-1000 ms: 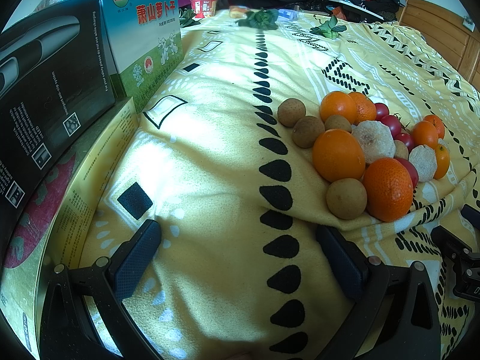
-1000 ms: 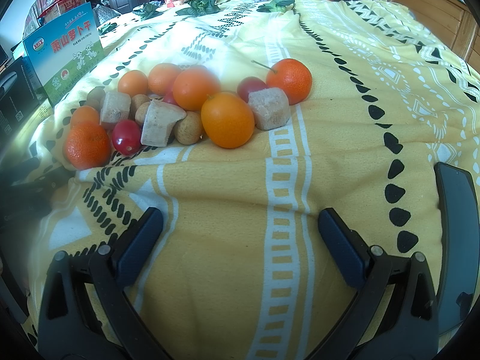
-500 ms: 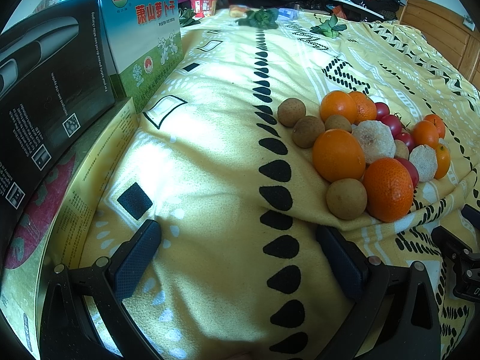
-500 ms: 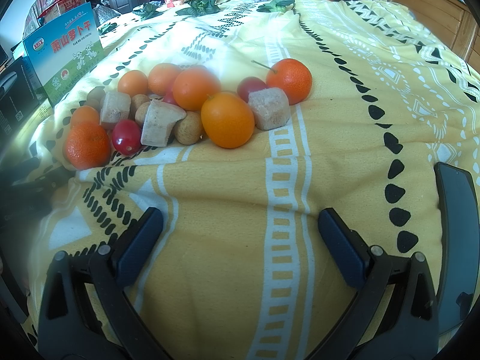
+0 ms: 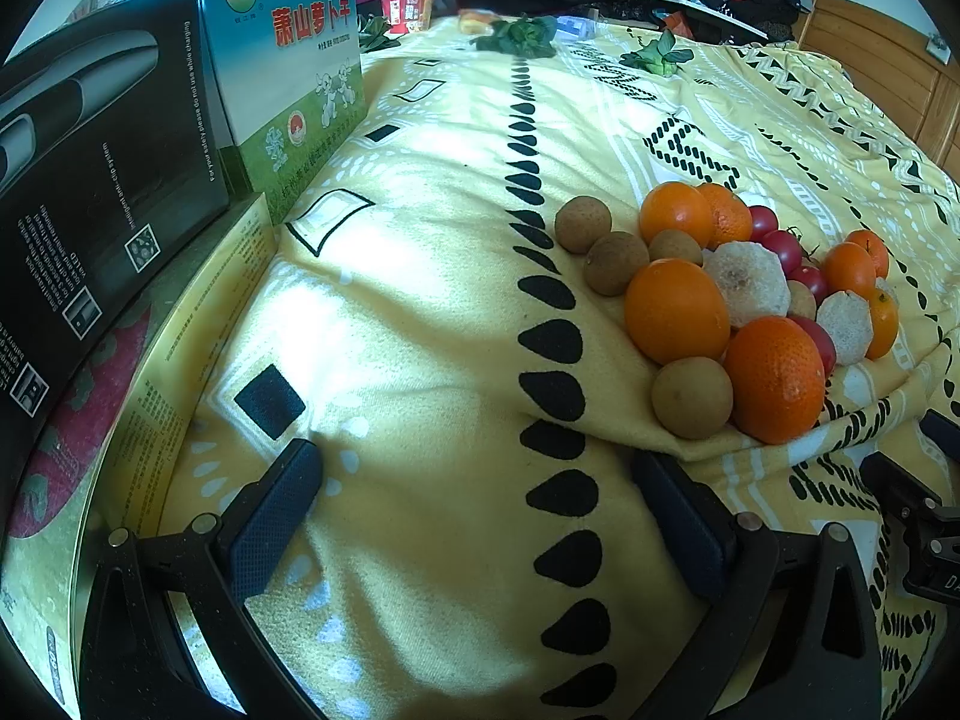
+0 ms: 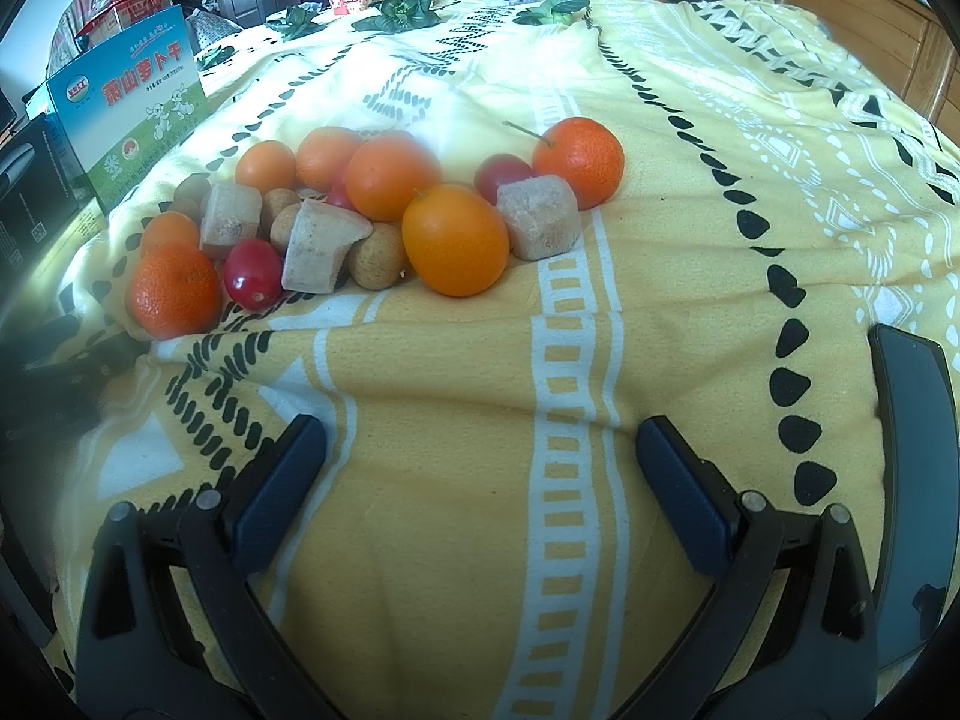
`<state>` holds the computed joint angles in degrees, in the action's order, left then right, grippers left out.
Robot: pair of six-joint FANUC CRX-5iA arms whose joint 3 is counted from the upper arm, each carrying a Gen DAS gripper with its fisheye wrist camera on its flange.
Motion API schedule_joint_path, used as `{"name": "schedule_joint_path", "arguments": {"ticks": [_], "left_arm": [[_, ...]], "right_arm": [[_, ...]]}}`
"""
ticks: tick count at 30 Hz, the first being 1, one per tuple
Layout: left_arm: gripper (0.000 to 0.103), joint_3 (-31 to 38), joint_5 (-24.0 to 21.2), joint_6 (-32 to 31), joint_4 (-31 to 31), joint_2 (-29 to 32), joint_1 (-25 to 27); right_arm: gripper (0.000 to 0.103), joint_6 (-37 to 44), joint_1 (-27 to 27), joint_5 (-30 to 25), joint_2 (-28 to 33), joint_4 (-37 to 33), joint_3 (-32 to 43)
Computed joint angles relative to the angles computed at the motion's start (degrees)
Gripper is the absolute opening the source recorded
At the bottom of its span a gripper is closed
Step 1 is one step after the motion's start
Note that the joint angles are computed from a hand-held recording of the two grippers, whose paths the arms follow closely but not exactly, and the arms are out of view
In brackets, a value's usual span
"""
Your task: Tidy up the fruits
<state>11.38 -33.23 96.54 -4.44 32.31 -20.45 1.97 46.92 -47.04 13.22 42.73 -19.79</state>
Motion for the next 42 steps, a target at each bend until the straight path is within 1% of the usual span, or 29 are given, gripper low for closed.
{"name": "schedule_joint_path", "arguments": {"ticks": [13, 15, 16, 17, 18, 19, 20, 21, 22, 23, 24, 25, 27, 28, 29, 30, 31, 32, 33, 34, 35, 37, 38, 39, 40, 42], "left_arm": [[0.103, 0.2, -0.3, -0.3, 0.4, 0.0, 0.1], [0.102, -0.2, -0.4, -1.8, 1.8, -0.3, 0.2], [0.101, -1.1, -0.3, -4.5, 4.2, -0.8, 0.6], [0.100, -2.8, 0.8, -8.4, 7.7, -1.6, 1.1], [0.096, -4.8, 2.4, -11.9, 10.9, -2.5, 1.4], [0.094, -7.6, 4.7, -16.9, 15.6, -3.7, 1.8], [0.086, -9.8, 6.3, -21.8, 20.3, -4.4, 2.0], [0.082, -11.7, 7.1, -27.3, 25.2, -5.0, 2.2], [0.077, -12.4, 6.9, -29.8, 27.3, -5.4, 2.3], [0.067, -12.5, 6.3, -30.5, 28.0, -5.6, 2.4], [0.066, -12.9, 5.2, -32.4, 30.5, -5.9, 2.6], [0.066, -13.4, 5.0, -32.9, 31.5, -6.3, 2.6], [0.066, -14.8, 5.3, -34.6, 33.8, -7.2, 2.7], [0.066, -15.3, 5.0, -35.4, 35.1, -7.5, 2.8], [0.066, -15.7, 4.9, -35.8, 35.9, -7.8, 2.8], [0.066, -16.3, 5.0, -36.4, 36.9, -8.2, 2.9], [0.066, -16.7, 5.1, -37.0, 37.7, -8.4, 2.9], [0.066, -17.3, 5.4, -37.8, 38.7, -8.8, 2.9], [0.066, -17.8, 5.7, -38.8, 40.0, -9.0, 2.9], [0.066, -17.9, 5.9, -39.3, 40.7, -9.0, 2.9], [0.066, -17.8, 5.9, -39.1, 40.6, -9.0, 2.8], [0.066, -17.9, 5.8, -40.3, 42.2, -8.9, 2.7], [0.066, -17.6, 5.6, -40.2, 41.9, -8.8, 2.6], [0.066, -17.8, 5.6, -40.6, 42.3, -8.9, 2.5], [0.066, -17.8, 5.4, -41.4, 43.1, -8.8, 2.5], [0.066, -17.9, 5.2, -42.1, 44.2, -8.9, 2.4]], "right_arm": [[0.103, 0.7, 0.1, -0.6, 0.2, -0.5, 0.5], [0.103, 0.5, 0.1, -0.3, 0.1, -0.3, 0.2], [0.103, 0.5, 0.0, -0.2, 0.0, -0.4, 0.2], [0.103, 0.7, 0.1, -0.4, 0.2, -0.6, 0.4], [0.103, 1.2, 0.0, -0.7, 0.3, -0.9, 0.7], [0.103, 1.6, 0.0, -0.8, 0.5, -1.3, 1.0], [0.103, 1.8, -0.1, -0.7, 0.4, -1.4, 1.0], [0.103, 2.2, -0.3, -0.4, 0.3, -1.7, 0.9], [0.103, 2.0, -0.3, -0.2, 0.1, -1.5, 0.7], [0.103, 2.0, -0.3, -0.2, 0.1, -1.6, 0.7], [0.103, 2.6, -0.3, -0.5, 0.1, -2.3, 1.0], [0.103, 4.0, -0.3, -0.7, 0.1, -3.9, 1.6], [0.103, 11.0, -1.0, -0.6, -1.0, -11.5, 3.8], [0.103, 13.4, -1.4, 1.0, -2.2, -14.0, 3.7], [0.103, 13.9, -1.8, 4.2, -4.2, -15.4, 2.0], [0.103, 13.0, -2.1, 8.4, -6.7, -16.0, -0.5], [0.102, 12.4, -2.3, 10.9, -8.7, -16.8, -2.3], [0.102, 13.2, -2.5, 11.8, -10.2, -18.6, -2.9], [0.098, 13.0, -2.5, 12.6, -11.3, -18.8, -3.6], [0.089, 11.9, -2.5, 13.8, -12.7, -17.4, -4.9], [0.084, 9.2, -2.8, 15.9, -14.3, -13.7, -7.0], [0.069, 4.0, -4.0, 17.8, -16.0, -6.5, -9.6], [0.066, 3.2, -4.9, 18.1, -15.8, -5.1, -9.5], [0.057, 2.7, -6.0, 18.4, -15.4, -4.2, -9.2], [0.050, 3.3, -7.0, 18.8, -14.7, -4.9, -8.5], [0.043, 8.9, -9.8, 21.3, -12.5, -11.4, -5.8]]}}
